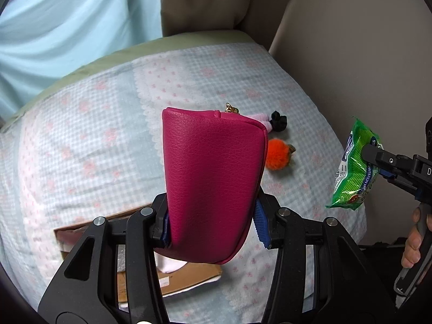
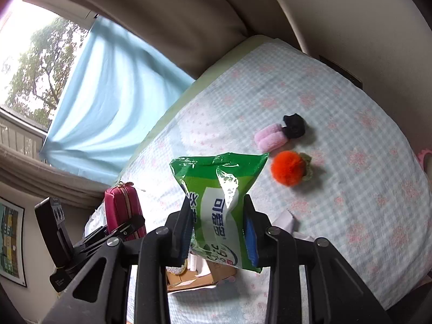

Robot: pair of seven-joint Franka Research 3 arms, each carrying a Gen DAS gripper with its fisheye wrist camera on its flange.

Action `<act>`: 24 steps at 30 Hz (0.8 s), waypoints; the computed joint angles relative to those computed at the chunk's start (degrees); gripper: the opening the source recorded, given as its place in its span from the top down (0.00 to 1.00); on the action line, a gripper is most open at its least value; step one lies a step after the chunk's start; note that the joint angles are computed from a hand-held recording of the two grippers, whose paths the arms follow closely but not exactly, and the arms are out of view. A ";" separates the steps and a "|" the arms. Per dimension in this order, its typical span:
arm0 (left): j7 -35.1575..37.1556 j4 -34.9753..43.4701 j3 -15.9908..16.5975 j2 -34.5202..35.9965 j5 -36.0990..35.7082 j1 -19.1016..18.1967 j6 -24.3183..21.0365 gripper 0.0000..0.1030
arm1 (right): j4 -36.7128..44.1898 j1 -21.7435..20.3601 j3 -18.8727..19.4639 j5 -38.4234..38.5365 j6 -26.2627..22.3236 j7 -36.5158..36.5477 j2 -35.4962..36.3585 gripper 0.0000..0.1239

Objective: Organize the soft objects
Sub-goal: 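Lift and carry the pink pouch and green wipe pack over the box with both tools, then open both tools to drop the pouch and wipe pack into the box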

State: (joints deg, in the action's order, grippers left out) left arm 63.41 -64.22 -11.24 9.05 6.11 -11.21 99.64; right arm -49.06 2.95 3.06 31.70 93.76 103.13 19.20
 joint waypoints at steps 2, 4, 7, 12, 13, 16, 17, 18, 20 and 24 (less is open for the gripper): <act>0.22 -6.73 0.76 -6.01 -0.36 1.28 1.18 0.58 | -0.24 1.98 0.88 -0.73 -0.21 -0.03 -1.43 0.75; 0.76 -12.71 1.62 -11.53 -1.04 2.60 1.92 0.58 | -1.95 4.36 1.60 -1.51 0.32 -0.35 -3.56 0.75; 1.67 -20.55 3.16 -18.86 -1.79 4.41 2.33 0.58 | -4.96 8.23 2.52 -2.62 1.80 -0.32 -5.87 0.75; 3.34 -31.47 6.54 -28.62 -3.71 7.02 2.37 0.58 | -9.53 14.52 4.01 -5.08 4.13 0.15 -7.89 0.75; 3.77 -33.14 7.13 -29.93 -3.93 7.43 2.31 0.58 | -9.91 15.68 4.30 -5.64 4.41 0.50 -7.92 0.75; 5.45 -37.60 8.92 -33.11 -4.93 8.43 1.86 0.58 | -10.90 18.88 4.99 -7.94 5.03 0.99 -7.67 0.75; 6.04 -39.20 9.48 -34.09 -5.37 8.70 1.80 0.58 | -10.45 19.93 5.20 -9.00 4.83 1.19 -7.16 0.75; 6.68 -40.44 9.95 -34.75 -5.78 8.91 1.78 0.58 | -9.83 20.94 5.37 -10.14 4.27 1.36 -6.45 0.75; 7.90 -43.07 10.56 -35.79 -6.33 9.25 1.95 0.58 | -9.46 22.53 5.56 -11.60 3.84 1.42 -5.18 0.75; 9.44 -47.45 11.12 -36.18 -7.67 9.68 2.95 0.58 | -6.76 25.15 5.59 -14.28 1.05 1.96 -1.11 0.75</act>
